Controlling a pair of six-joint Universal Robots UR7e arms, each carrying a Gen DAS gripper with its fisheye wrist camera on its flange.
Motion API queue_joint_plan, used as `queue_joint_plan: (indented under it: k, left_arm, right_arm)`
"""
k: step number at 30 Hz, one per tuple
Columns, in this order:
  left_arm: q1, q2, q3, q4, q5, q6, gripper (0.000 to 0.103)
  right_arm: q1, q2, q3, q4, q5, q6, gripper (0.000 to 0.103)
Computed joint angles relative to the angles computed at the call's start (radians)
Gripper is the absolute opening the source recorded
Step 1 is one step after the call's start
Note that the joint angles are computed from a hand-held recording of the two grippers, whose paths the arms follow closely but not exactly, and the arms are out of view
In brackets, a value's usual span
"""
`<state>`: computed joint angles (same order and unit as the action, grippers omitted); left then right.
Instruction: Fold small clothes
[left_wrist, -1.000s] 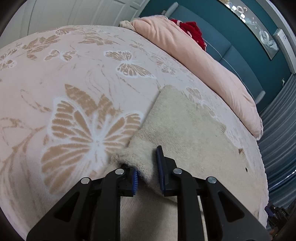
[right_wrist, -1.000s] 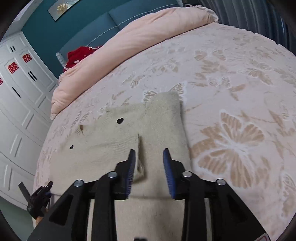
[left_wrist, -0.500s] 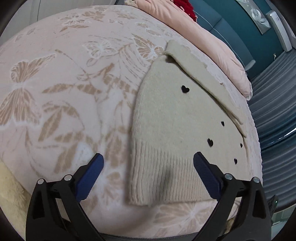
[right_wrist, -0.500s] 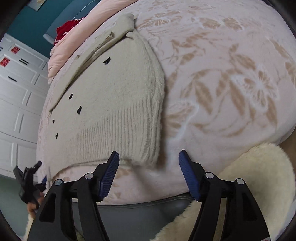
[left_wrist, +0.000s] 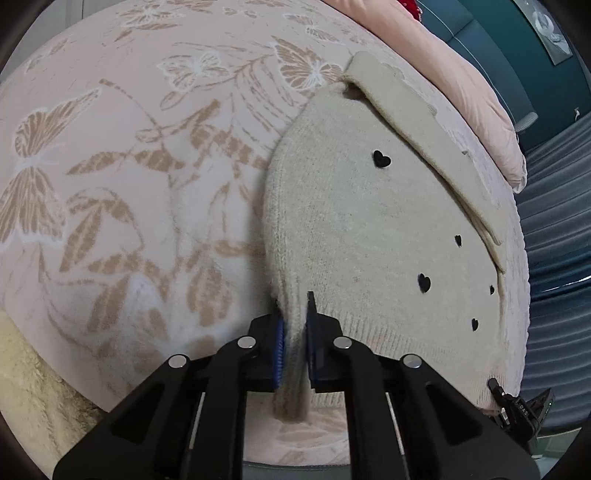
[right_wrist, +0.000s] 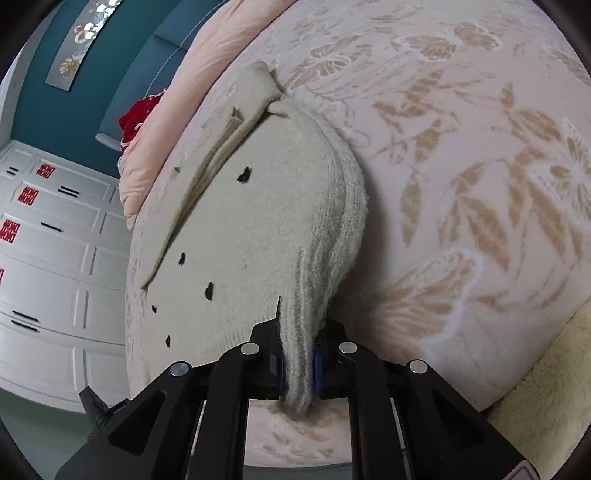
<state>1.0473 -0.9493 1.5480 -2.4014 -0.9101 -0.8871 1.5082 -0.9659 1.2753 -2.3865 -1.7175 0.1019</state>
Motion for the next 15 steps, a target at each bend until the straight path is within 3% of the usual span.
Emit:
queue_joint_plan:
  k: [4, 11, 15]
  left_arm:
    - [-0.039, -0.067, 0.07, -0.065, -0.02, 0.039, 0.007]
    - [-0.116, -0.207, 0.182, 0.011, -0.05, 0.038, 0.004]
    - [-0.16, -0.304, 0.267, 0.089, -0.126, -0.017, 0.004]
  right_arm:
    - [0.043, -0.048, -0.008, 0.061, 0.022, -0.11, 0.009]
    - [0.082, -0.158, 0.008, 0.237, -0.068, -0.318, 0.009]
    - [0.076, -0.241, 0.058, 0.422, -0.112, -0.438, 0.009]
